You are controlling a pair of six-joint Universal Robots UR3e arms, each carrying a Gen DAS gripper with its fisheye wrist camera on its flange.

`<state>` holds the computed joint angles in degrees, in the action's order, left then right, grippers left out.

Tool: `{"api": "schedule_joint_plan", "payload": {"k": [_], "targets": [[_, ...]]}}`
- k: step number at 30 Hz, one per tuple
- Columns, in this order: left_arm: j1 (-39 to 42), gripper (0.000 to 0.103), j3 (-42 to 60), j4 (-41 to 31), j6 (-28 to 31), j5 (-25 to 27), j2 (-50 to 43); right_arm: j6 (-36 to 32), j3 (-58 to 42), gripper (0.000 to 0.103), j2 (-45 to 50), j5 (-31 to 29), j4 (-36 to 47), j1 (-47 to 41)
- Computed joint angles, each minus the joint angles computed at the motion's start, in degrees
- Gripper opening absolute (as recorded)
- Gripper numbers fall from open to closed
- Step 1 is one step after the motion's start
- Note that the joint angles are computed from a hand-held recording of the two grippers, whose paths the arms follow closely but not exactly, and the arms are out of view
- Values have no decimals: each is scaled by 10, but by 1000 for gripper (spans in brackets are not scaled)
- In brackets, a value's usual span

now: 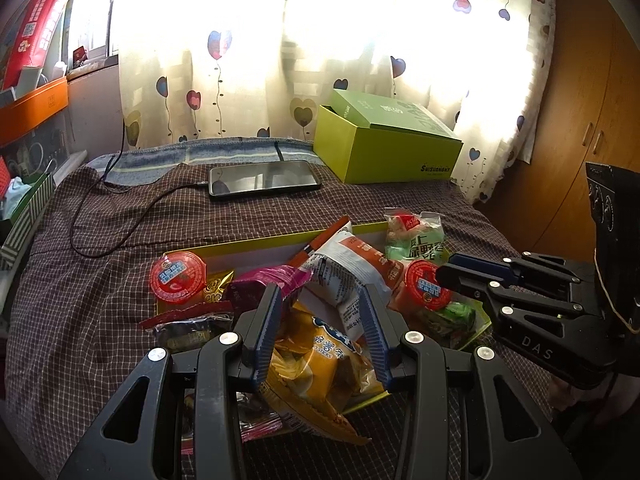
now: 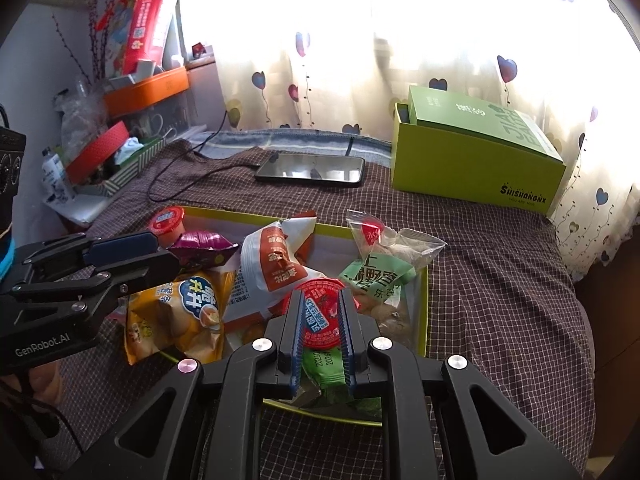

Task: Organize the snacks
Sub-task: 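Open the right tool to release the pink cup in the tray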

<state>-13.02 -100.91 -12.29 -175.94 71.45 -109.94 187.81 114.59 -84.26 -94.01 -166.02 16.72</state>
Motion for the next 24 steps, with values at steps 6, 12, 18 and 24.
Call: {"api": "schedule_joint_plan", "payload": {"k": [6,12,18,24], "targets": [[-18,41,-34,2,3,21,34,17,26,17,-33,-17,10,22],[-33,41,-71,2,-2,42,71,33,46,25,-70,-43,29,49],[-40,41,-127,14,-11,57,114,53,63,33,-86,-65,33,85],[-50,41,-179,26,-20,75,144,72,79,37,-90,-85,33,117]]}}
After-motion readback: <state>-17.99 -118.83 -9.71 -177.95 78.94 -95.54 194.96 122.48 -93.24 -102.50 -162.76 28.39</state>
